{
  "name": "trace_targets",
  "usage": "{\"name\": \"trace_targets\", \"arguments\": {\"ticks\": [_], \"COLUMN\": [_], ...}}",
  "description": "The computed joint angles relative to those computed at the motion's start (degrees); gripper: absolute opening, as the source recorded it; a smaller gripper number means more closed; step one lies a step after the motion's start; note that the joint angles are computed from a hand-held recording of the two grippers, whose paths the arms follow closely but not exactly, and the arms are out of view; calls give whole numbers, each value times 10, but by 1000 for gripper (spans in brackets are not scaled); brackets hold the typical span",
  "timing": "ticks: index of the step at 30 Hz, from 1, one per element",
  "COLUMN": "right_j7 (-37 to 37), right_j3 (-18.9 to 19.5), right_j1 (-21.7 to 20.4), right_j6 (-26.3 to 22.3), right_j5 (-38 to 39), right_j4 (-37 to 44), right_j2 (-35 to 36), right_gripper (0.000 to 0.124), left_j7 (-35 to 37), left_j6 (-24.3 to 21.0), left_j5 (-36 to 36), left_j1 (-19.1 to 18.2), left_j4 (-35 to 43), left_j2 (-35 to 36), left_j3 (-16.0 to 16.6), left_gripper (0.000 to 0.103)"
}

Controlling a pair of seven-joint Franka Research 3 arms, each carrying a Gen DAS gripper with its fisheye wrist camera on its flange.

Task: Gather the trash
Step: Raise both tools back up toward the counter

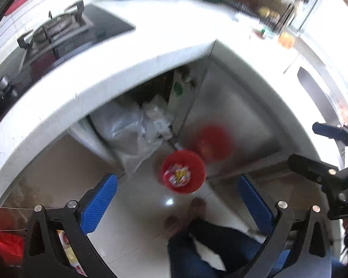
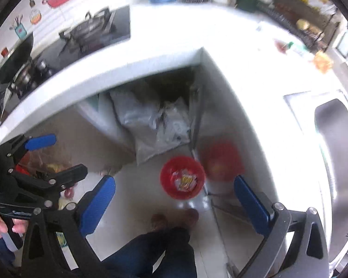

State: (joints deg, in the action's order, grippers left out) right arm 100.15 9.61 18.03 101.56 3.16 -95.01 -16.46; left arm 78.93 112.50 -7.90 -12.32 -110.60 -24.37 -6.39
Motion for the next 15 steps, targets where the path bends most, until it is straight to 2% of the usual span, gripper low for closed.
{"name": "trace_targets", "arguments": {"ticks": [6,15], "right_j7": [13,35], "right_j3": [-2,0], "right_j1": [-14,-32], "right_j6": [16,2], "right_j5": [-18,-47], "right_j4": [19,82], "right_j2": [-18,-9], "right_gripper": [102,102], "left_j7": [2,-1], "left_j6": [-5,-27], "left_j5": [36,62], "left_j1": [-1,-5], "left_j4": [75,194], "left_j2": [27,87], "left_j3": [-20,-37], "left_gripper": [103,103]}}
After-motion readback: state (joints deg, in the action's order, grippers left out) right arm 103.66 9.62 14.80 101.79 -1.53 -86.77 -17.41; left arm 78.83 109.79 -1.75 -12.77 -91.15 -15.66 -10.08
